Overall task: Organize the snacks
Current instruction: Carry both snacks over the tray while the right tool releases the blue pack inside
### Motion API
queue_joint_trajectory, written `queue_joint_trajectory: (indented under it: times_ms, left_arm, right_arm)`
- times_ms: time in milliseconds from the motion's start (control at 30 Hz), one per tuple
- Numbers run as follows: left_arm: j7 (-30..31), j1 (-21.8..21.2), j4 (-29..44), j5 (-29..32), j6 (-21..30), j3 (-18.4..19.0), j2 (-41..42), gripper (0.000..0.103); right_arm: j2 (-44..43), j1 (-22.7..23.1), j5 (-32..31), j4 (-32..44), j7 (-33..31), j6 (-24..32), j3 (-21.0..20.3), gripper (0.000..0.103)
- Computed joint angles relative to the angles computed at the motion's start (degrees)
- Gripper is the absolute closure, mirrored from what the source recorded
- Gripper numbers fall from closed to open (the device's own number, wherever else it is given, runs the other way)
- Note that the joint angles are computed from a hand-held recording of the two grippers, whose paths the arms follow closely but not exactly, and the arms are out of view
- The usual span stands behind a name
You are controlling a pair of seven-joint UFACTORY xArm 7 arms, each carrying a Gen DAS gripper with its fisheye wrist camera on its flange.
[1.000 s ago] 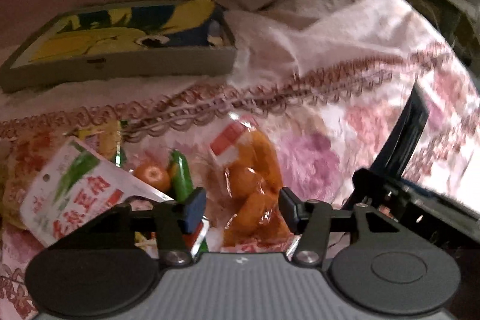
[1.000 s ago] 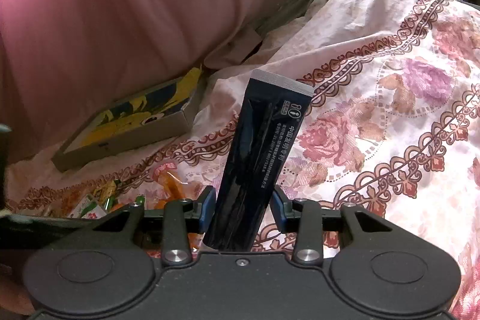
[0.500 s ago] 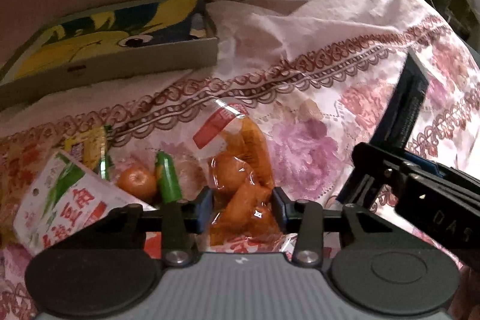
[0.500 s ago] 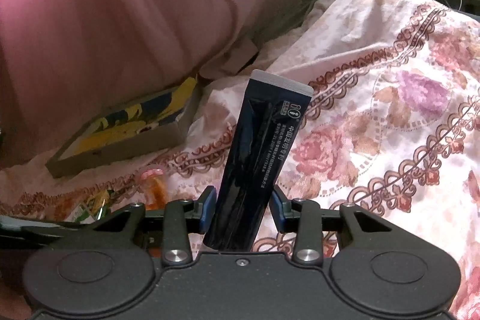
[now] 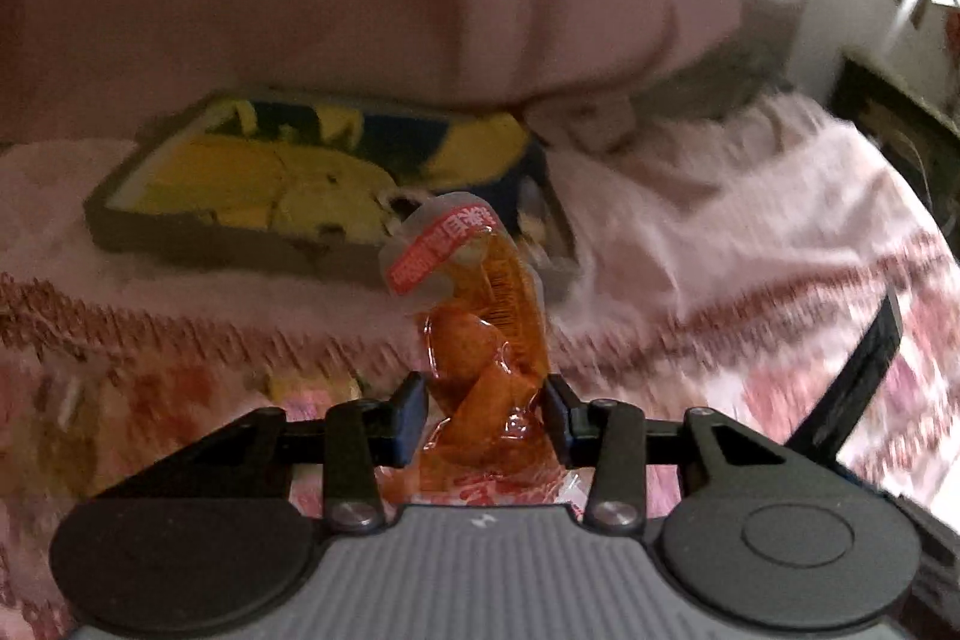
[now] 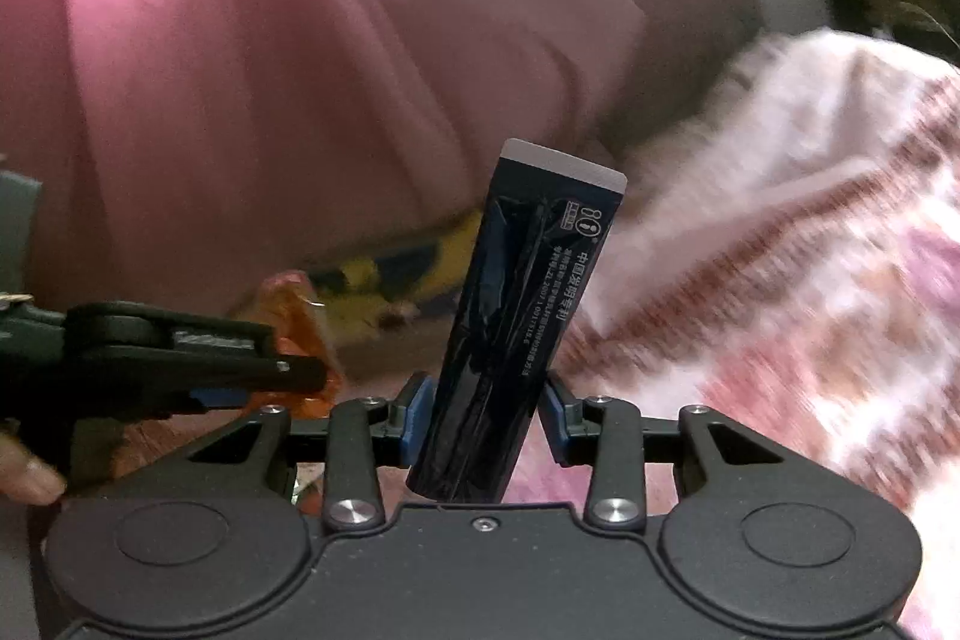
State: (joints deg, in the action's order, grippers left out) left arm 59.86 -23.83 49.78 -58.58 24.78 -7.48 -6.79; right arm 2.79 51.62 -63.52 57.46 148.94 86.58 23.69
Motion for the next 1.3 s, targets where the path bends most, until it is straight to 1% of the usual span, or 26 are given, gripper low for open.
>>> queue_joint_trajectory:
  times_ms: [100, 233, 300, 367, 500, 600, 667, 767, 867, 933, 1000, 1033, 1067, 1133, 1200, 1300]
  left_arm:
    - [1.73, 0.20, 4.19, -2.20, -1.45, -0.10, 3.12, 0.058]
    - [5.66, 1.53, 11.07, -5.28, -3.87, -1.55, 8.71, 0.058]
    - [6.65, 2.55, 15.37, -6.05, -5.34, -2.78, 12.42, 0.058]
    - [6.45, 3.61, 20.01, -5.37, -7.00, -4.11, 16.62, 0.058]
    - [1.70, 4.55, 29.26, -0.21, -9.87, -5.48, 25.36, 0.058]
    - [-3.49, 4.18, 35.42, 5.45, -11.24, -4.99, 31.32, 0.058]
    - [-8.44, 3.23, 38.59, 9.77, -11.57, -3.60, 34.49, 0.058]
    - [-14.31, 2.44, 42.07, 15.00, -11.71, -2.11, 38.15, 0.058]
    - [-19.91, 0.80, 43.68, 20.84, -11.15, 0.34, 40.26, 0.058]
    - [-21.95, 0.39, 43.63, 24.21, -10.61, 1.21, 40.71, 0.058]
    - [-24.51, -0.46, 43.42, 27.79, -9.91, 2.52, 40.88, 0.058]
    - [-25.09, -0.32, 42.85, 28.90, -9.85, 2.38, 40.70, 0.058]
    - [-24.75, 0.39, 42.11, 29.54, -10.05, 1.43, 40.39, 0.058]
    - [-23.43, 3.01, 40.33, 30.14, -10.15, -0.94, 39.34, 0.058]
    - [-24.61, 3.49, 39.66, 32.15, -9.87, -1.47, 38.61, 0.058]
    - [-26.79, 4.17, 38.43, 35.20, -8.74, -2.11, 37.26, 0.058]
  right_arm:
    - [-1.03, -1.98, -5.33, -1.33, -1.58, -1.12, -1.70, 0.062]
    - [-2.92, -7.32, -12.58, -2.85, -3.67, -4.00, -4.40, 0.062]
    - [-3.56, -11.06, -16.67, -3.03, -3.70, -8.19, -6.28, 0.062]
    - [-3.01, -14.54, -20.30, -1.85, -5.26, -12.43, -7.82, 0.062]
    - [0.87, -20.17, -25.80, 2.20, -8.66, -22.72, -10.87, 0.062]
    - [4.78, -22.02, -25.77, 5.56, -10.53, -27.86, -12.39, 0.062]
    - [6.81, -22.44, -24.81, 7.53, -12.69, -30.65, -13.20, 0.062]
    - [8.76, -23.23, -24.17, 9.10, -15.06, -37.03, -14.54, 0.062]
    - [9.81, -24.18, -22.89, 9.88, -17.52, -43.62, -15.77, 0.062]
    - [10.11, -23.92, -22.40, 10.17, -19.09, -45.25, -16.17, 0.062]
    - [10.40, -24.09, -21.20, 10.71, -22.10, -47.44, -16.54, 0.062]
    - [10.55, -24.29, -20.12, 10.90, -23.64, -48.71, -16.73, 0.062]
    - [11.32, -24.14, -18.75, 11.59, -24.82, -49.58, -16.68, 0.062]
    - [11.54, -24.13, -16.07, 11.57, -26.81, -51.69, -17.15, 0.063]
    - [11.61, -23.82, -14.63, 11.43, -28.33, -52.43, -17.73, 0.063]
    - [10.80, -24.47, -12.51, 9.97, -29.51, -56.00, -18.37, 0.063]
